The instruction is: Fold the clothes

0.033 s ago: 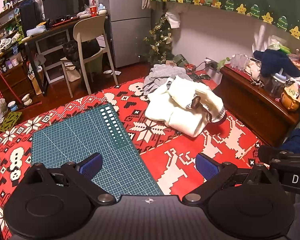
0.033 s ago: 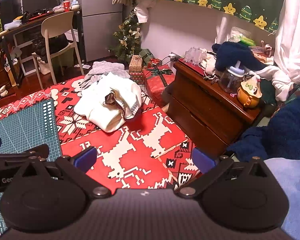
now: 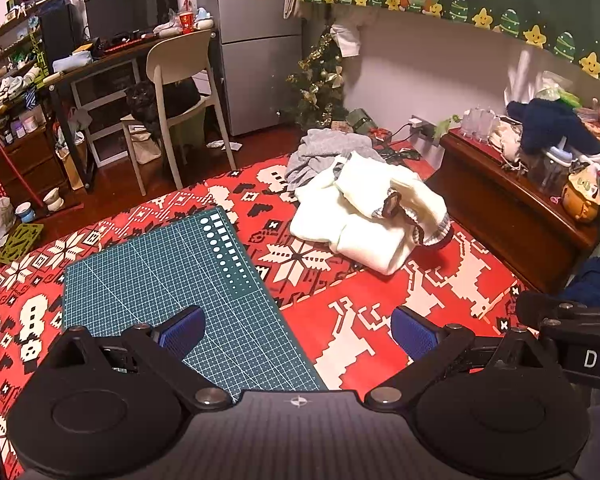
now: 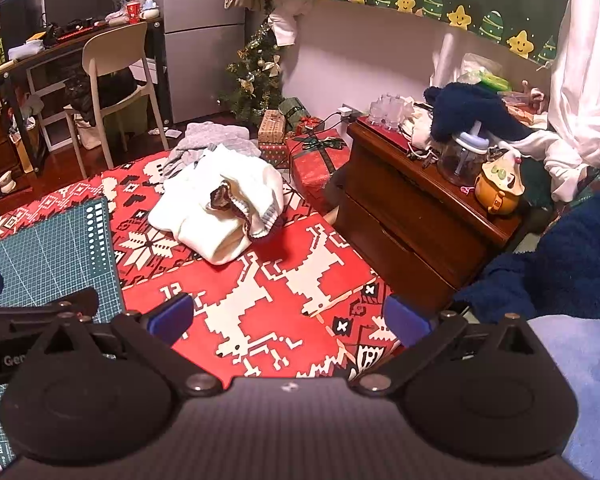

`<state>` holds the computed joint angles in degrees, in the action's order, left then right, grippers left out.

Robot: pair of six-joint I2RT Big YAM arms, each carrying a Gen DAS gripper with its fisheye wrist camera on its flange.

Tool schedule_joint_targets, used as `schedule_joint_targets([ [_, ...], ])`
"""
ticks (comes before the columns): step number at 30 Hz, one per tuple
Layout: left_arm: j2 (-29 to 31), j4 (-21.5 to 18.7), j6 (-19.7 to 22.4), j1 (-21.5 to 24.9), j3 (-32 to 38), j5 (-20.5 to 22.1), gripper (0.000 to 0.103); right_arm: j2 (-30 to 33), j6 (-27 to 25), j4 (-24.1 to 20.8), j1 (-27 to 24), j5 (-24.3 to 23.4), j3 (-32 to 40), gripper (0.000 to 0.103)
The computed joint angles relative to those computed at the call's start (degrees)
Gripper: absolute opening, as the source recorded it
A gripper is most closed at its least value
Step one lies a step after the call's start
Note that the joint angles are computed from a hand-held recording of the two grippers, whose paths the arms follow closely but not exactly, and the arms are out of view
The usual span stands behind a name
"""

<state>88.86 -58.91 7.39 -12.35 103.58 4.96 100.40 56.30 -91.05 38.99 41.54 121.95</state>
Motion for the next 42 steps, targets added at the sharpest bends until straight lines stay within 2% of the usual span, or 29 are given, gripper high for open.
schedule_joint_targets([
  [5,0.0,-0.2,0.4,0.0,0.2,-0.3,0.100,0.0,0.6,-1.1,-0.1,-1.5,0.6,0.102],
  [8,-0.2,0.1,0.5,-0.1,-0.1,-0.4,0.100,2.1,0.8,-3.3,-0.1,-1.9,3.6,0.102],
  [13,-0.5,0.4,0.0,0.2,-0.6,0.0,0.100,-0.9,0.8,0.5,1.2,0.6,-1.8,0.102],
  [21,-0.5,0.6,0.7,0.1,-0.7,-0.3,0.100,-0.3,0.6,-0.2,0.4,-0.5,-0.4,0.102],
  [28,-0.6,0.6,-0.6,0.5,-0.7,0.3,0.100,-0.1,-0.1,0.3,0.6,-0.2,-0.4,0.102],
  [42,-0.7,0.6,0.3,0.2,-1.2,-0.2,0.099,-0.1,-0.2,0.3,0.6,0.4,0.0,0.102],
])
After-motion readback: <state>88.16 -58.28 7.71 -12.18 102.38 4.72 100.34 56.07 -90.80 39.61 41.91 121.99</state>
